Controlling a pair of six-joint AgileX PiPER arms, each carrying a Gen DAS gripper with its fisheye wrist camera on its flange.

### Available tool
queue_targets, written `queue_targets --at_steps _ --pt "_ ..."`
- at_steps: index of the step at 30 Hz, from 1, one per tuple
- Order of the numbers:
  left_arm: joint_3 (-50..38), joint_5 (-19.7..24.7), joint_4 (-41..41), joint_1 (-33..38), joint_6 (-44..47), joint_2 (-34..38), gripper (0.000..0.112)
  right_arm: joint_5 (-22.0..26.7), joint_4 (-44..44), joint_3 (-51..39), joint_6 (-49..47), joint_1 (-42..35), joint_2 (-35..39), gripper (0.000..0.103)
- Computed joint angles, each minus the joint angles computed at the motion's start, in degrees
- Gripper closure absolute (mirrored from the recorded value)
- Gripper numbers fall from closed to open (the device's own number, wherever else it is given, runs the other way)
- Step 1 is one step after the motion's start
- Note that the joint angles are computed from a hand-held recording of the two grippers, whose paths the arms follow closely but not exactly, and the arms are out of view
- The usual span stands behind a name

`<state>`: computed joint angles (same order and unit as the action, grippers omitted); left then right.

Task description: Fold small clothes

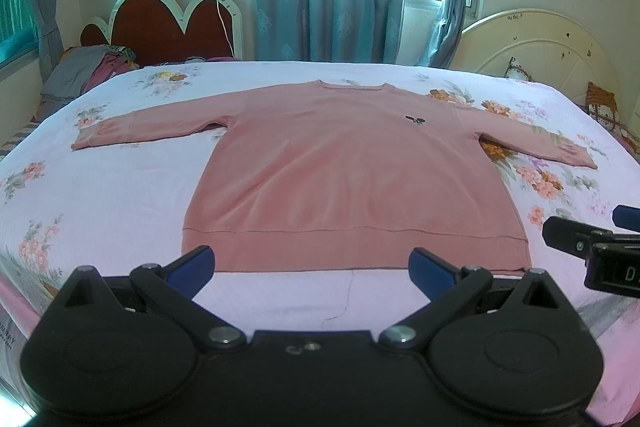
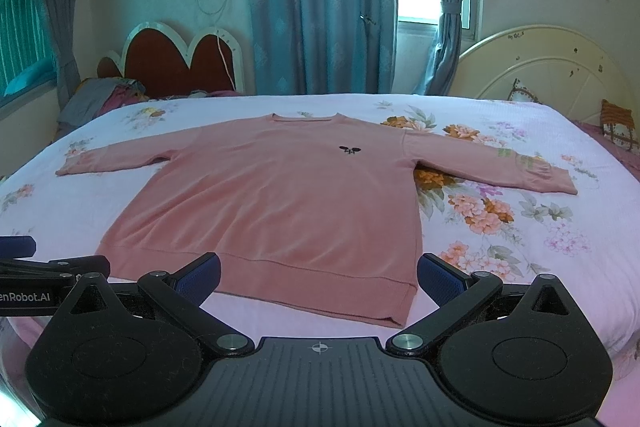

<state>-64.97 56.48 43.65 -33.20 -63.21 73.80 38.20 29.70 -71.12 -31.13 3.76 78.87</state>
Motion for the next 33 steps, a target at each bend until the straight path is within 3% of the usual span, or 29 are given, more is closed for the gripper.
queue_targets --at_steps 14,30,33 --pt "-1.4 -1.0 0.1 1.4 0.9 2.1 0.009 -0.8 -0.9 -2.6 0.8 0.1 2.8 0.0" --pt "-10.1 -15.8 -9.2 16.6 16.6 11.8 0.009 -3.5 -14.9 -20.2 17.5 4.8 18.3 0.0" --pt "-13.2 -15.9 -7.6 17.8 17.4 15.2 0.009 -3.2 -17.3 -24.4 20.3 5.6 21.7 0.0"
